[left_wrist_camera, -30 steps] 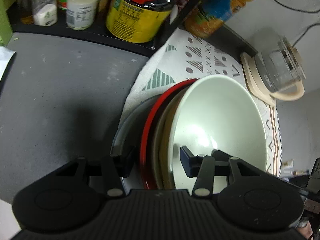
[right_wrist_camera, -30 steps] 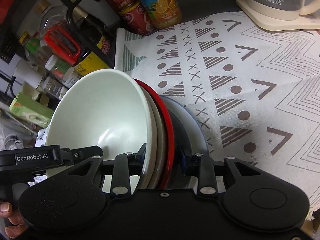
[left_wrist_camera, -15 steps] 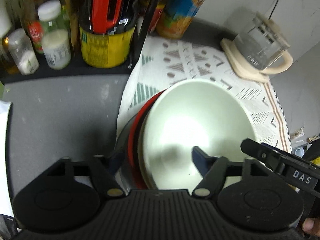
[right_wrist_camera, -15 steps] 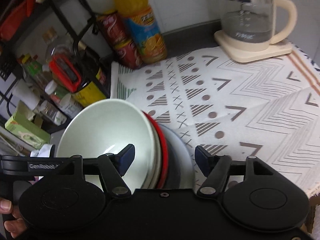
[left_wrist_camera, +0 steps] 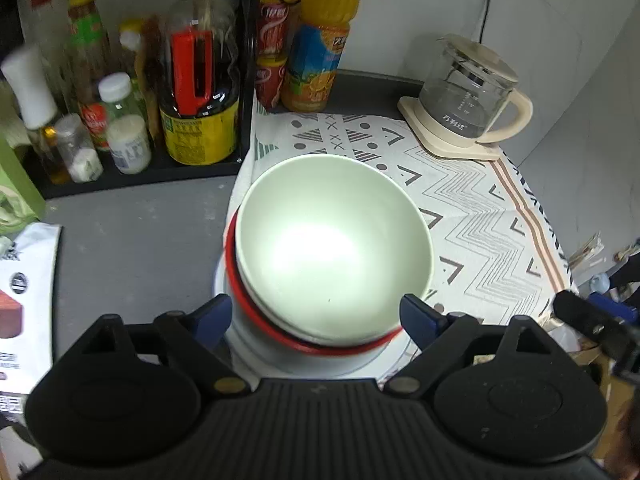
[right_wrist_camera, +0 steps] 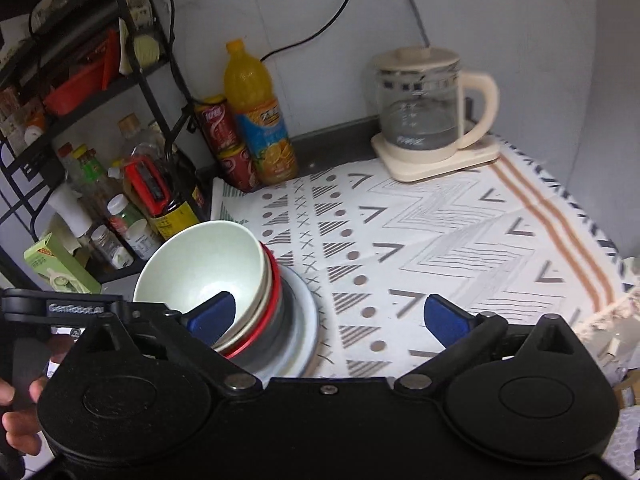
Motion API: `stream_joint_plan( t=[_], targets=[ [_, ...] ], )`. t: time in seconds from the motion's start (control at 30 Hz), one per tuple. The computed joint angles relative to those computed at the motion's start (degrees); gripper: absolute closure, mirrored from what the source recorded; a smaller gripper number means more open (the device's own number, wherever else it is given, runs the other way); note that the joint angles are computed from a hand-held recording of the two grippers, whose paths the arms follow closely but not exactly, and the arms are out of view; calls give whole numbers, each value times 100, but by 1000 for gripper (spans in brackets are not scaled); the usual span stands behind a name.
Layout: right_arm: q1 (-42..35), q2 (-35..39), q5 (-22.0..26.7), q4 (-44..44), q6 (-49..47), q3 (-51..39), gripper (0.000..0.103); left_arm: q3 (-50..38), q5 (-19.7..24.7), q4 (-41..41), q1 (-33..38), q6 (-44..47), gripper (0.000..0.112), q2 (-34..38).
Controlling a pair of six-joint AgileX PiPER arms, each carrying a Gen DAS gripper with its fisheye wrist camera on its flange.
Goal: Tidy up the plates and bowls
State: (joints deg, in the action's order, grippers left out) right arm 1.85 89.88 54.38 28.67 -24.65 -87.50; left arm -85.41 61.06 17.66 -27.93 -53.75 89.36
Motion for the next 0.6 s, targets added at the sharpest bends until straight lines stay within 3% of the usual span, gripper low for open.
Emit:
stream_joint_plan(
  t=[0.17, 0.4, 0.6],
  targets=[
    [-323, -562, 40, 152, -161, 366, 1, 294, 120, 439, -514, -632, 21, -428],
    [-797, -1357, -33, 298, -205, 896, 1, 488, 393, 1101, -1300, -1387, 10, -889],
    [-1234, -1957, 13, 334, -299, 1219, 0, 586, 741, 1864, -2150, -2082, 10, -1168]
  ],
)
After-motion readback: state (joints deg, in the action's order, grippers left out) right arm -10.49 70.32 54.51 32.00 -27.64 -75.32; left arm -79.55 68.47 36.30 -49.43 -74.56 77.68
